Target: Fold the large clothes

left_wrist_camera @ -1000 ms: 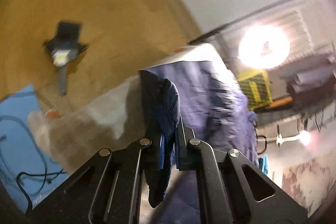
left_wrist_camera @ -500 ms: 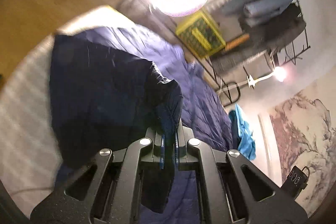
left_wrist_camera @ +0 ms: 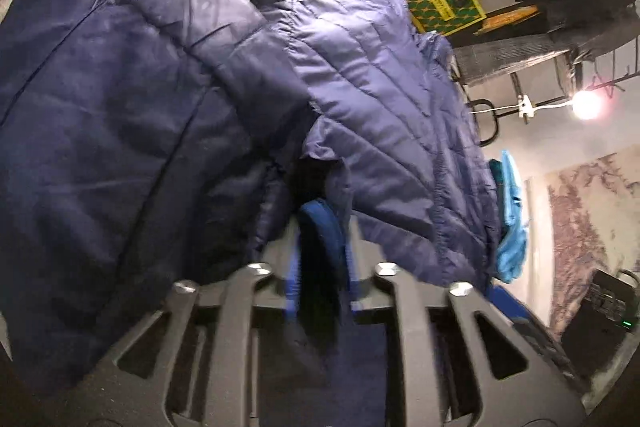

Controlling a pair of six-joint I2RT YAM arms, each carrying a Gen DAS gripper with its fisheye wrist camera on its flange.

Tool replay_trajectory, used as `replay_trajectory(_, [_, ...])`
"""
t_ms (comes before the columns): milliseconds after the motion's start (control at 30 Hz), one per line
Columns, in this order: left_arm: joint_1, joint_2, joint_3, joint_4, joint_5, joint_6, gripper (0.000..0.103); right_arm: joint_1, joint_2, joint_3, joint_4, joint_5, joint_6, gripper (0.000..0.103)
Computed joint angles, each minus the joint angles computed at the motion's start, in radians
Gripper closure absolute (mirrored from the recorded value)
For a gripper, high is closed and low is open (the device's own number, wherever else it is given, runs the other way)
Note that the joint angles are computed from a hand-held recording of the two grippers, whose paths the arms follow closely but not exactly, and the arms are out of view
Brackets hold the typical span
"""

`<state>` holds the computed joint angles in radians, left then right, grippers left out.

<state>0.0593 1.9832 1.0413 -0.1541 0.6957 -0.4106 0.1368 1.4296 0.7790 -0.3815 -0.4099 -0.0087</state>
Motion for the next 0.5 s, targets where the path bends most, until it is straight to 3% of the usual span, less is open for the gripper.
replay_trajectory(100, [0.050, -0.131, -0.053, -0.037, 0.051, 0.064, 0.074, 0.039, 0.078, 0.035, 0.026, -0.014, 0.029, 0.033])
replay_trajectory(233, [0.133, -0.303, -0.107, -0.128, 0.017, 0.198, 0.074, 0.127, 0.190, 0.094, 0.060, -0.014, 0.071, 0.031])
replay_trajectory(400, [0.236, -0.454, -0.157, -0.174, -0.194, 0.381, 0.074, 0.228, 0.329, 0.192, 0.073, 0.077, 0.118, 0.027])
replay_trajectory(500, [0.303, -0.459, -0.181, -0.154, -0.226, 0.429, 0.074, 0.272, 0.394, 0.243, 0.070, 0.125, 0.150, 0.028])
